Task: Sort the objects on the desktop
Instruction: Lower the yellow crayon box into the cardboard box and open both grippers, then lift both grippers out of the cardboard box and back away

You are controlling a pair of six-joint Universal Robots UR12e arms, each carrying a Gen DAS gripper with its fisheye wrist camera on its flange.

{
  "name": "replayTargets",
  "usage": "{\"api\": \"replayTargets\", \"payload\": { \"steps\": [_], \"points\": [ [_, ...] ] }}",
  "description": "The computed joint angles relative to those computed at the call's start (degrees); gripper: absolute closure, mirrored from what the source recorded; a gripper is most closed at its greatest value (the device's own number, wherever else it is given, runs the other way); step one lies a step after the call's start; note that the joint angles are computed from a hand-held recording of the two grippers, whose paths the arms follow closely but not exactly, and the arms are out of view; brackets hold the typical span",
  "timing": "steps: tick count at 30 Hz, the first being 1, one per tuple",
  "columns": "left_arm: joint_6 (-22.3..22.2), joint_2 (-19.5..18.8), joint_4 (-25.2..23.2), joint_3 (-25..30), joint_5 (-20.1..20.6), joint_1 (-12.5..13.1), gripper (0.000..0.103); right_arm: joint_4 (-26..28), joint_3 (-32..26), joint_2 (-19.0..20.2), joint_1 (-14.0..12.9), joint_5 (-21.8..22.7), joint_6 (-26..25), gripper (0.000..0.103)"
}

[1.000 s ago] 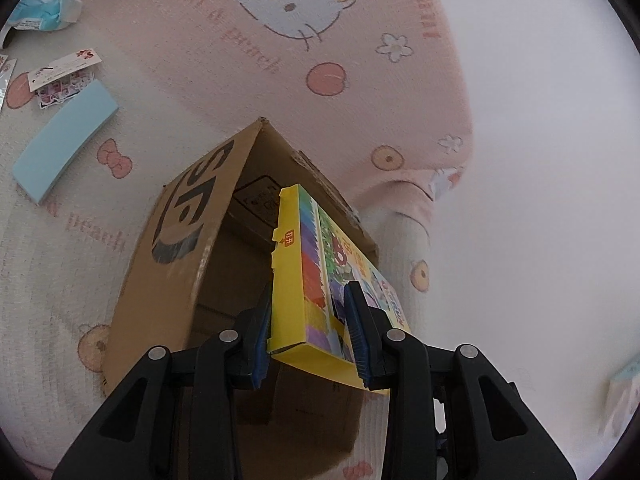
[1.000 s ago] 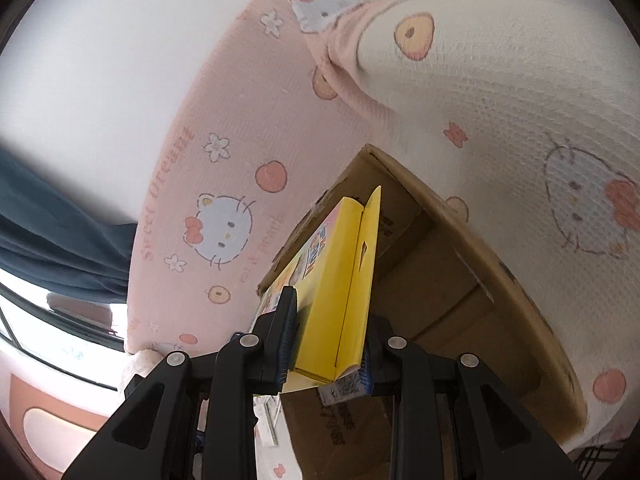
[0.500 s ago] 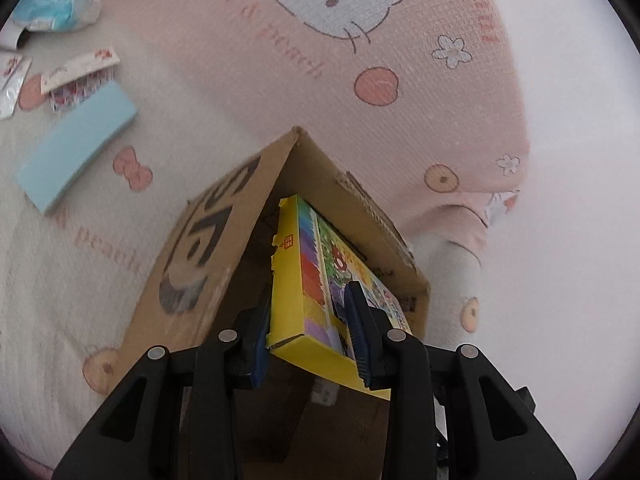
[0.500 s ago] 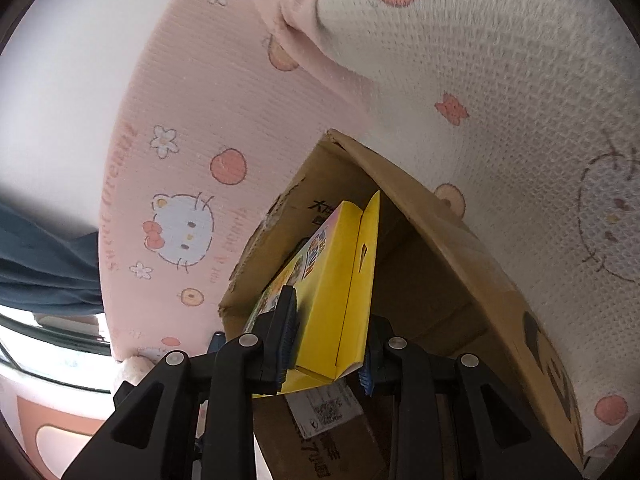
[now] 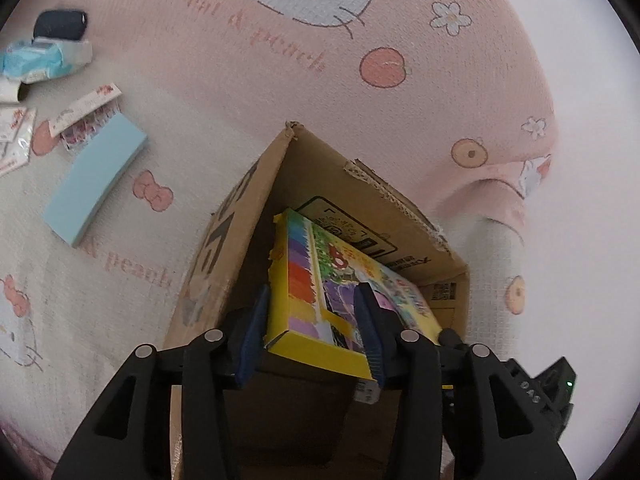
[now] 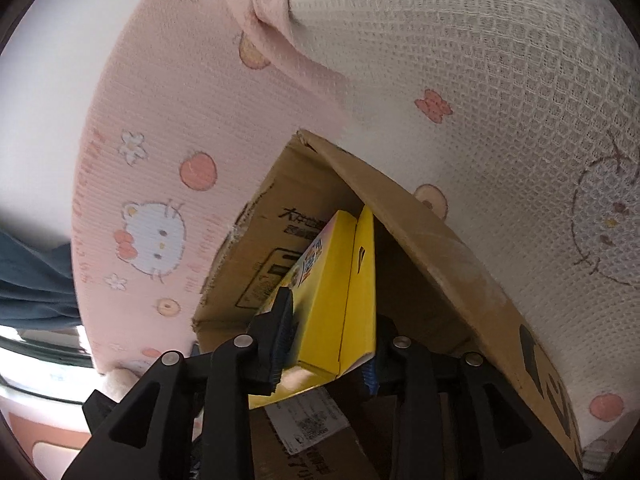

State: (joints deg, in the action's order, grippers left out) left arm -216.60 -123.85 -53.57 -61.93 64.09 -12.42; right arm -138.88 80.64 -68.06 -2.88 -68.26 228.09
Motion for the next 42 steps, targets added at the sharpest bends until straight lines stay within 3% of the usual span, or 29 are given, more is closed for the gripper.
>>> {"api": "replayTargets", "payload": {
  "steps": [1,3,4,5,7,10,16,18,19,20,21,22,28,30,33,42],
  "points": [
    [0.22,-0.03,-0.15,-0.01,-1.25,0.19,0.049,2.02,-0.84,-0.01,0.28,-1.01,-1.67,0.066],
    [0.19,0.16,-0.12,-0.23,-3.06,0.47,0.044,6.95,-3.03,-0.1,1.29,-5.44,-5.32,0.039],
    [-0.41,0.52,0.75,-0.76,-3.5,0.57,0.043,9.54,-4.29,-0.1,1.92,-8.31,-7.11,0.018],
    [-0.9,0.86,1.45,-1.15,-3.57,0.58,0.039,11.28,-5.24,-0.14,2.45,-10.71,-8.42,0.012],
    [-1.0,1.38,2.38,-1.51,-2.66,0.43,0.03,11.85,-5.81,-0.6,2.97,-13.23,-9.02,0.011],
    [-0.07,1.68,2.36,-1.56,-3.24,0.55,0.03,11.8,-6.07,-1.13,3.09,-14.12,-9.06,0.011],
    [4.8,1.49,-2.65,-0.11,-3.53,0.43,0.03,11.96,-4.48,-1.77,2.58,-9.25,-9.36,0.011],
    [6.55,1.66,-3.2,-0.05,-3.1,0.11,0.032,13.0,-4.23,-1.8,2.87,-8.79,-11.23,0.021],
    [7.15,1.77,-2.83,-0.25,-3.52,0.03,0.037,13.68,-4.26,-1.72,3.01,-8.52,-12.28,0.042],
    [7.93,1.85,-2.52,-0.38,-3.9,-0.07,0.042,14.68,-4.58,-1.46,3.12,-8.22,-13.35,0.076],
    [9.26,1.87,-2.73,-0.22,-3.8,-0.29,0.054,15.55,-4.79,-1.3,3.19,-8.11,-13.85,0.092],
    [10.78,1.85,-3.27,0.12,-3.26,-0.55,0.065,16.23,-4.96,-1.14,3.28,-8.09,-14.52,0.098],
    [13.82,1.14,-6.68,1.57,-2.9,-1.13,0.094,20.88,-7.48,1.1,4.0,-8.79,-19.42,0.098],
    [14.21,0.89,-8.63,1.94,-6.01,-0.66,0.095,21.86,-8.01,1.59,3.9,-7.63,-19.43,0.098],
    [15.69,2.03,-6.83,0.55,-6.78,-0.11,0.096,20.48,-7.56,0.82,3.99,-6.92,-18.86,0.098],
    [21.23,7.73,-2.88,-5.71,-9.6,4.65,0.096,19.01,-8.88,-2.48,8.34,-12.74,-18.35,0.098]
  ]
}}
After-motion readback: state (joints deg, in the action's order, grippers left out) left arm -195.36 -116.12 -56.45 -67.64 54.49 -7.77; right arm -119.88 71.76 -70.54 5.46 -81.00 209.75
